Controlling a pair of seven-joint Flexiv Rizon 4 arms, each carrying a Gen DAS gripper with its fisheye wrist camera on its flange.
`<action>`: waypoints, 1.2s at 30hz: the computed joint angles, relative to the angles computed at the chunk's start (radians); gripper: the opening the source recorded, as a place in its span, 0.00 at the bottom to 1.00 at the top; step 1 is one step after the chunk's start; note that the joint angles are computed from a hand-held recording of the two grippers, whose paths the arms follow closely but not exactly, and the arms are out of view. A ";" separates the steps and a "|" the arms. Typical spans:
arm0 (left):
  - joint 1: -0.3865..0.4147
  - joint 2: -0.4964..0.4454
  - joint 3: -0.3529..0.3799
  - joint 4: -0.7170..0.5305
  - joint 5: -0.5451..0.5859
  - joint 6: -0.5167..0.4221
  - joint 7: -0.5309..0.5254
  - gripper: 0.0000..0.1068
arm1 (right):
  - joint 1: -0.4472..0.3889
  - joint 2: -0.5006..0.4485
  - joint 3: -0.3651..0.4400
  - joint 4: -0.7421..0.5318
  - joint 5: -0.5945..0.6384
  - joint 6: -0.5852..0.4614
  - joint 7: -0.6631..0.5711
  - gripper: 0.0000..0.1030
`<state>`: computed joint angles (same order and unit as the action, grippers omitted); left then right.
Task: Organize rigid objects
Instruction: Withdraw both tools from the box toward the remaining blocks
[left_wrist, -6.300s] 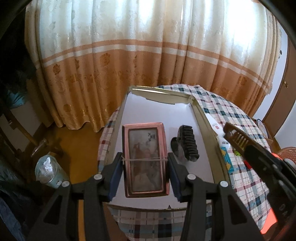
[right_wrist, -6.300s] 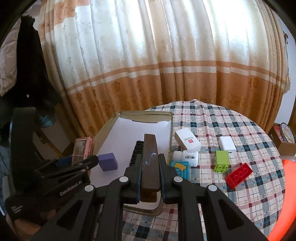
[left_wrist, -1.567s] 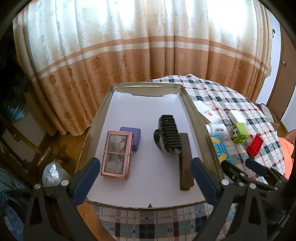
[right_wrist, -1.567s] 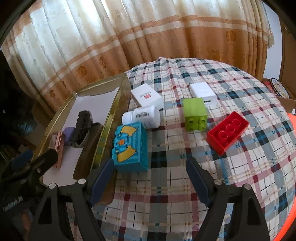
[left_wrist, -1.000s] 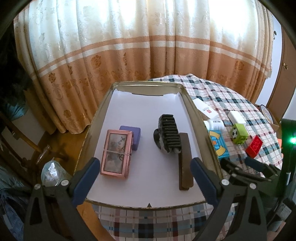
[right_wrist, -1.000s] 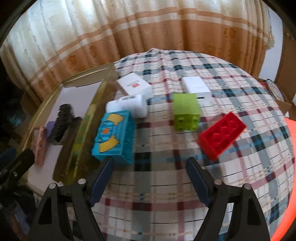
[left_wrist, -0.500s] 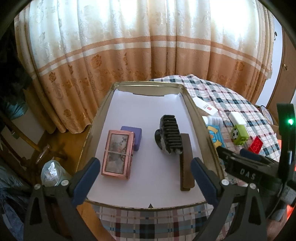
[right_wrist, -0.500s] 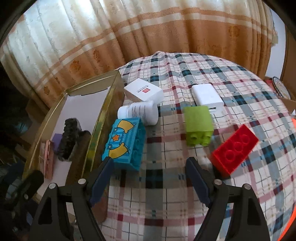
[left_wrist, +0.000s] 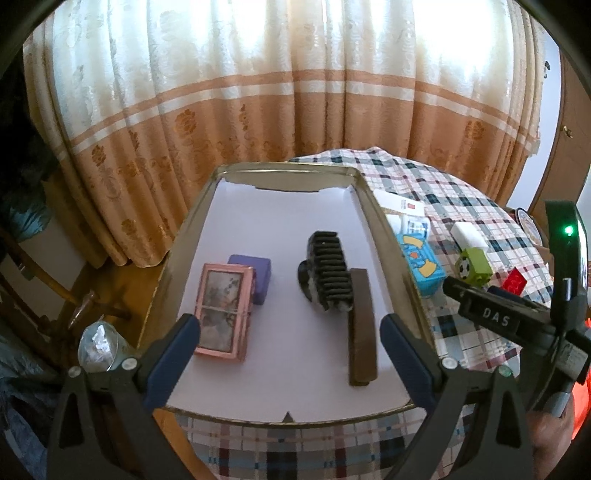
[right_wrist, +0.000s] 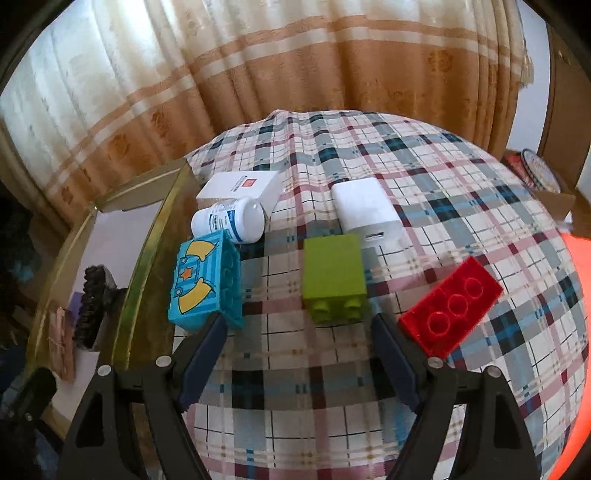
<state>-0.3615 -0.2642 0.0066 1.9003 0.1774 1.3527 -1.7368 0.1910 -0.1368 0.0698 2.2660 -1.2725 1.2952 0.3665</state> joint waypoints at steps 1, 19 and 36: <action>-0.003 -0.004 -0.003 -0.005 0.001 0.000 0.001 0.93 | -0.003 0.006 -0.003 0.005 -0.013 0.007 0.013 0.80; -0.204 -0.168 0.018 -0.294 0.097 -0.147 -0.110 0.89 | -0.117 0.361 0.090 0.201 -0.066 -0.176 0.088 0.80; -0.304 -0.314 0.065 -0.557 0.219 -0.491 -0.366 0.83 | -0.200 0.398 0.082 0.262 -0.024 -0.136 0.043 0.80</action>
